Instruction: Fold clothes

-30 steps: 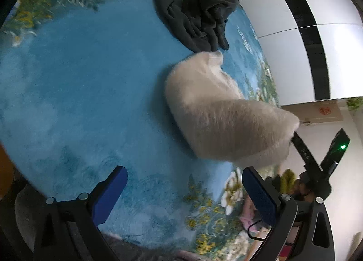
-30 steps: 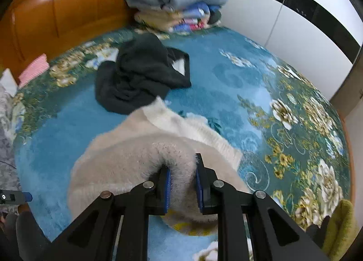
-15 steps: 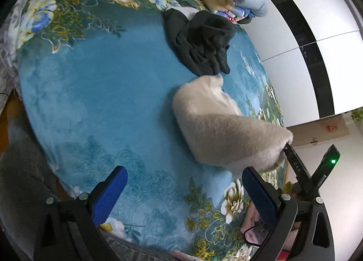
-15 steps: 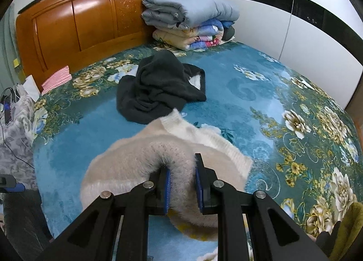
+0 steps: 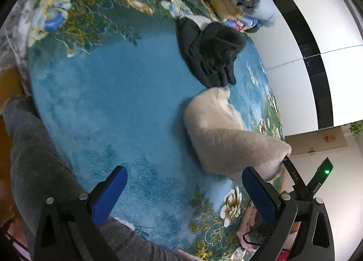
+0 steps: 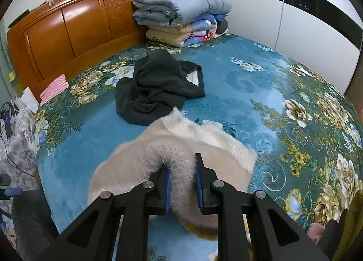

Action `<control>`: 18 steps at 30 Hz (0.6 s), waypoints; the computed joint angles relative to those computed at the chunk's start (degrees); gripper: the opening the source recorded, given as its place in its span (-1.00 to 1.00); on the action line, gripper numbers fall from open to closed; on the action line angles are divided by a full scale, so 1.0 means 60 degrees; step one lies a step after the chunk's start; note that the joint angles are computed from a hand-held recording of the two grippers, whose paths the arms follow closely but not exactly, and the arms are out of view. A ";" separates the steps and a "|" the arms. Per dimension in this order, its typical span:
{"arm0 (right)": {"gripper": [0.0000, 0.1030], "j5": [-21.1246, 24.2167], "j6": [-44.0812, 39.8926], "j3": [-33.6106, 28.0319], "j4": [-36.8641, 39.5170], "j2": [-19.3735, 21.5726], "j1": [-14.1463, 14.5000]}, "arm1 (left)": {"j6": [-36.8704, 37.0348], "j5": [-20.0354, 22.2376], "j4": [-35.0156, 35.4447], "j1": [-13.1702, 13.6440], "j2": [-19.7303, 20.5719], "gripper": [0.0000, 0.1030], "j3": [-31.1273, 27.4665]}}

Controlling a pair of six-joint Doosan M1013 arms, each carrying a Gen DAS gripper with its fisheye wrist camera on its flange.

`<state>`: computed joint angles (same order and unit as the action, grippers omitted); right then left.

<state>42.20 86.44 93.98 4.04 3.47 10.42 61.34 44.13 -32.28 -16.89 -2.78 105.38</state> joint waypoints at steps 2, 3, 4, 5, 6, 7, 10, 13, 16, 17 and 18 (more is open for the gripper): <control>-0.63 0.0065 0.0154 -0.0059 -0.0014 0.0044 -0.0007 | 0.0549 0.0128 -0.0287 -0.0094 0.0331 0.98 -0.0207; -0.63 0.0155 0.0206 -0.0130 0.0022 0.0098 -0.0020 | 0.0852 0.0172 -0.0401 -0.0177 0.0460 0.98 -0.0301; -0.63 0.0254 0.0254 -0.0210 0.0064 0.0158 -0.0035 | 0.1165 0.0219 -0.0460 -0.0282 0.0590 0.98 -0.0413; -0.63 0.0353 0.0302 -0.0288 0.0106 0.0217 -0.0050 | 0.1453 0.0256 -0.0348 -0.0451 0.0716 0.98 -0.0556; -0.63 0.0440 0.0307 -0.0394 0.0115 0.0286 -0.0056 | 0.1695 0.0287 -0.0105 -0.0659 0.0840 0.98 -0.0717; -0.63 0.0527 0.0307 -0.0505 0.0119 0.0357 -0.0062 | 0.1881 0.0327 0.0178 -0.0855 0.0960 0.98 -0.0872; -0.63 0.0777 0.0204 -0.0899 0.0073 0.0598 -0.0057 | 0.2118 0.0490 0.1259 -0.1423 0.1325 0.98 -0.1327; -0.63 0.1242 0.0042 -0.1441 0.0340 0.0976 -0.0143 | 0.1670 0.0613 0.2878 -0.2094 0.1785 0.98 -0.1812; -0.63 0.1630 -0.0286 -0.1870 0.0562 0.1306 -0.0183 | 0.0954 0.0606 0.4515 -0.2629 0.2191 0.98 -0.2148; -0.63 0.1763 -0.0391 -0.2015 0.0630 0.1416 -0.0195 | 0.0720 0.0627 0.5022 -0.2785 0.2335 0.98 -0.2258; -0.63 0.1911 -0.0540 -0.2148 0.0714 0.1520 -0.0218 | 0.0509 0.0637 0.5481 -0.2920 0.2461 0.98 -0.2350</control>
